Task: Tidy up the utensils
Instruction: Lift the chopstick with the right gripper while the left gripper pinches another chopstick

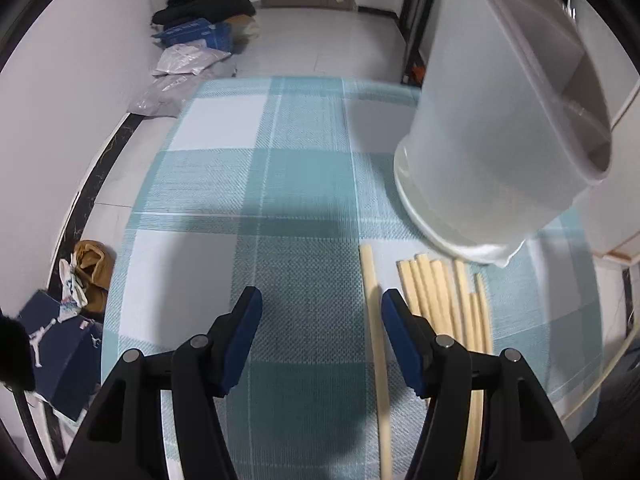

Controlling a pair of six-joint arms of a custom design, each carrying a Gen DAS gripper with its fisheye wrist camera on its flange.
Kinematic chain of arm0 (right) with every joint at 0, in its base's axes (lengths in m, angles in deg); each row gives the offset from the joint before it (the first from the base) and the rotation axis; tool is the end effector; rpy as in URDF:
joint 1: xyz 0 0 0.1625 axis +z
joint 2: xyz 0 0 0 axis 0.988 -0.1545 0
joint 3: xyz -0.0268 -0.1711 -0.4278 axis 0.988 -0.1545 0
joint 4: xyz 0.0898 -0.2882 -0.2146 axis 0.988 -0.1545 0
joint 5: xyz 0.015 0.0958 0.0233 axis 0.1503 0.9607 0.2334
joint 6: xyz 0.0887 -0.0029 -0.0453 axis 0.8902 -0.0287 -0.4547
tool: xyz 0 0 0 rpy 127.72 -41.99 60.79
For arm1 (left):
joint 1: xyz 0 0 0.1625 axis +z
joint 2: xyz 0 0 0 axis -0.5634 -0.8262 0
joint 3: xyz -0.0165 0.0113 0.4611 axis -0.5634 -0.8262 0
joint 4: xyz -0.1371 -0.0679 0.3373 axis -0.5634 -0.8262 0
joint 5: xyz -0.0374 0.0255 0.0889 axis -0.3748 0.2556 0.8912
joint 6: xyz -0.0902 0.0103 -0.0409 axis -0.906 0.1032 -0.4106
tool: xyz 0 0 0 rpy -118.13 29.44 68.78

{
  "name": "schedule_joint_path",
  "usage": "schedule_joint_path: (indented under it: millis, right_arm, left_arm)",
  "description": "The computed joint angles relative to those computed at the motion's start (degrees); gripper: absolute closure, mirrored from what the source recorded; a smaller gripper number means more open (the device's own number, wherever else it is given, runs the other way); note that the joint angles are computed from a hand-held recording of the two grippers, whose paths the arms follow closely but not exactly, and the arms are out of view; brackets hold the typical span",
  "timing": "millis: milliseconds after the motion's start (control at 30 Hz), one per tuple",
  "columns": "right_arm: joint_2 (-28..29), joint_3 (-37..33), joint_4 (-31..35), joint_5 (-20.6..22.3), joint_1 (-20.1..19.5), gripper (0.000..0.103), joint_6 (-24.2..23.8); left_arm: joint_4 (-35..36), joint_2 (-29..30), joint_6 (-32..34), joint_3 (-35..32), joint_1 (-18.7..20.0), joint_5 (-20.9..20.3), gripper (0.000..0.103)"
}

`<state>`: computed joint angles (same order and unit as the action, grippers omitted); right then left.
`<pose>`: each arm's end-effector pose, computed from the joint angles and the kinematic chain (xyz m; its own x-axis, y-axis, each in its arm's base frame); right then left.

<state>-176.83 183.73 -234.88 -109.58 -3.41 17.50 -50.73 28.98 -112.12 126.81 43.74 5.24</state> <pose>0.0948 -0.2580 0.3288 -0.8753 -0.4052 0.2639 -0.4830 0.7082 -0.5149 -0.2928 -0.2349 0.0872 -0.7381 -0.1490 -0.6581 0.1707 0.9024 -0.3957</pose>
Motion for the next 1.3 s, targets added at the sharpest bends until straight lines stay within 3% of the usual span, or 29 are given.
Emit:
schedule_joint_path:
  millis: [233,300,733,833,900,1067,1300]
  right_arm:
    - [-0.44,-1.18,2.11,0.94,-0.69,0.098,0.55]
    - [-0.53,-1.48,2.61,1.04,-0.96,0.098,0.97]
    - [-1.09,-2.48,4.76,2.03,-1.93,0.098,2.18]
    - [-1.15,-2.49,4.84,1.84,-1.63,0.098,2.2]
    - [-1.44,-2.36,4.89,1.92,-1.61,0.098,2.17]
    - [-1.19,-2.32,4.39,1.88,-1.53,0.098,2.39]
    - [-1.2,-1.93,3.28,1.49,-0.92,0.098,1.63]
  left_arm:
    - [1.49,-0.19,3.92,-1.25,1.55,-0.11,0.022]
    - [2.8,0.17,5.45,-2.2,2.64,-0.47,0.009]
    - [2.71,-0.37,7.98,-3.32,5.57,-3.23,0.007]
    - [2.67,-0.38,8.77,-3.56,5.31,-2.23,0.023]
    - [2.2,-0.3,9.54,-3.76,5.12,-1.79,0.048]
    - [-1.67,0.12,11.34,-3.28,5.16,-1.19,0.096]
    - [-5.22,-0.86,7.68,-0.78,3.08,0.01,0.1]
